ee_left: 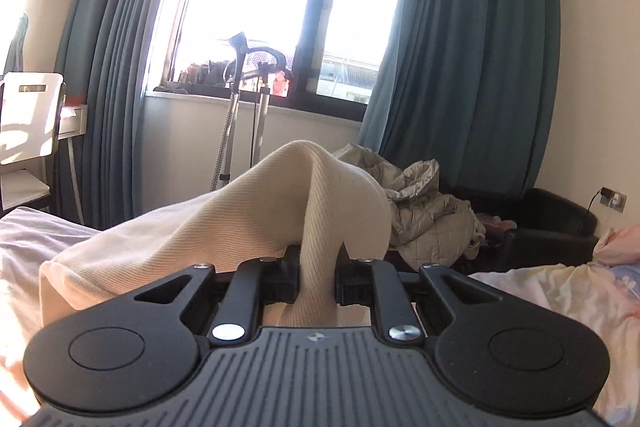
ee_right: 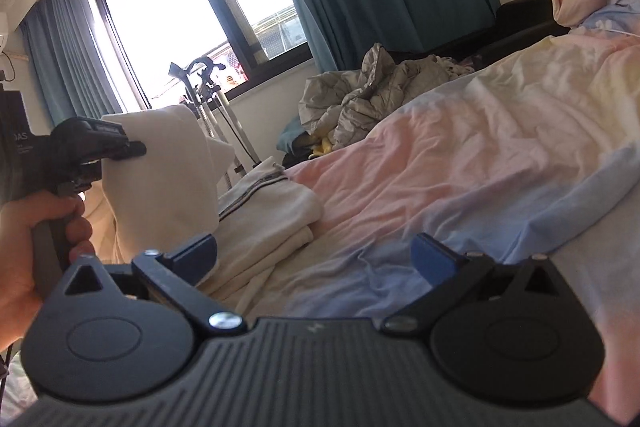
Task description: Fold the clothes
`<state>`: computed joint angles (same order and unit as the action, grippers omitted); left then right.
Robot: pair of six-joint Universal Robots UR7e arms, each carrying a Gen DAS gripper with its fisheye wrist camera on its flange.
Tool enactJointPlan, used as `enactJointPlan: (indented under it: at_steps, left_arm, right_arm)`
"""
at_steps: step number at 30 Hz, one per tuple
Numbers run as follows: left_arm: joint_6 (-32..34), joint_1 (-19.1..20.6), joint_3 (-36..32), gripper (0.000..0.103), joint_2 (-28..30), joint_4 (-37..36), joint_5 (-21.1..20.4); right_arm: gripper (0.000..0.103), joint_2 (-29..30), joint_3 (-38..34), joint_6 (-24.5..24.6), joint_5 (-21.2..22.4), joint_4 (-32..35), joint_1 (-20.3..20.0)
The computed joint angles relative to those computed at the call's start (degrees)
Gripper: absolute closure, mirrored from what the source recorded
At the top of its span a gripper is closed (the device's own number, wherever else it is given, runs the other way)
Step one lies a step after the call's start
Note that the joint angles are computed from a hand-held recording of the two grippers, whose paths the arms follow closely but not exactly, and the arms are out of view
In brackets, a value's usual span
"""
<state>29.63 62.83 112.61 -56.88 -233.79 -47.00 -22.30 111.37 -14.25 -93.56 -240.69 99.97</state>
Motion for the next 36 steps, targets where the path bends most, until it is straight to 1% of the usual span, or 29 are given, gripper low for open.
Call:
enactJointPlan:
  at_steps: [2,3,6,8,10,14,16,18,20,21,22,24,25,26,27,28,29,30,32,34,36]
  left_arm:
    - [-2.7,-0.6,5.2,0.085,-5.0,-2.4,0.9]
    - [-4.1,-0.7,7.3,0.085,-6.9,-3.4,1.2]
    - [-9.9,0.8,14.3,0.085,-13.9,-6.3,0.7]
    - [-13.7,2.3,17.5,0.085,-16.9,-7.5,0.8]
    - [-15.3,4.4,19.7,0.085,-18.6,-9.3,-0.6]
    - [-17.0,8.4,22.8,0.085,-21.2,-11.4,-4.2]
    - [-15.2,10.1,22.9,0.085,-21.2,-12.3,-6.2]
    - [-13.8,12.0,22.6,0.085,-21.1,-12.7,-8.6]
    - [-14.5,13.8,21.8,0.085,-20.8,-12.4,-10.5]
    - [-15.4,14.9,21.0,0.085,-20.3,-12.1,-11.8]
    - [-16.1,15.9,20.6,0.085,-20.2,-12.0,-12.8]
    - [-16.7,17.9,19.4,0.085,-19.3,-12.2,-14.9]
    - [-16.5,18.6,19.0,0.085,-19.0,-12.3,-15.5]
    - [-16.3,19.2,18.6,0.085,-18.6,-12.5,-16.1]
    - [-16.9,19.7,18.3,0.085,-18.6,-12.1,-16.6]
    - [-17.9,20.4,17.8,0.085,-18.8,-11.1,-17.3]
    - [-18.8,21.2,17.4,0.085,-19.2,-9.9,-18.2]
    - [-19.4,21.8,16.9,0.085,-19.4,-9.0,-18.9]
    - [-20.5,22.4,16.1,0.085,-20.6,-6.6,-19.7]
    - [-21.3,22.3,15.7,0.085,-22.2,-3.8,-19.7]
    - [-23.0,21.9,15.2,0.085,-24.0,-0.8,-19.5]
  right_arm:
    - [0.000,-0.4,0.6,0.9,4.5,2.7,-0.6]
    - [0.000,-0.6,0.5,1.4,5.8,4.0,-0.7]
    - [0.000,-0.1,-2.2,4.3,7.3,8.1,-0.1]
    - [0.000,0.3,-5.9,5.4,10.8,13.0,-0.7]
    - [0.000,0.9,-10.4,7.6,13.3,19.3,-1.4]
    - [0.000,3.5,-20.3,15.0,14.3,31.1,-2.8]
    - [0.001,5.5,-25.2,19.9,15.3,36.3,-3.7]
    - [0.002,7.4,-29.4,21.9,14.2,39.8,-3.7]
    - [0.010,9.1,-33.1,22.4,12.5,42.8,-3.4]
    - [0.013,10.1,-34.9,22.8,11.7,43.3,-3.2]
    - [0.018,11.2,-36.8,23.2,10.8,43.6,-2.9]
    - [0.019,12.9,-39.9,23.8,9.1,44.5,-2.2]
    - [0.022,13.7,-41.5,23.4,8.0,45.1,-1.8]
    - [0.041,14.5,-43.0,22.7,6.8,45.2,-1.3]
    - [0.054,15.3,-44.5,22.5,4.8,45.6,-0.7]
    - [0.080,16.0,-46.1,22.7,1.6,46.4,0.0]
    - [0.085,16.8,-47.7,23.2,-0.9,47.3,0.7]
    - [0.087,17.4,-48.8,23.2,-2.4,47.5,1.2]
    - [0.092,18.1,-50.1,20.8,-4.4,45.3,2.3]
    - [0.093,17.7,-49.9,18.4,-4.7,42.0,3.2]
    - [0.094,16.1,-48.9,18.4,-3.9,39.9,3.9]
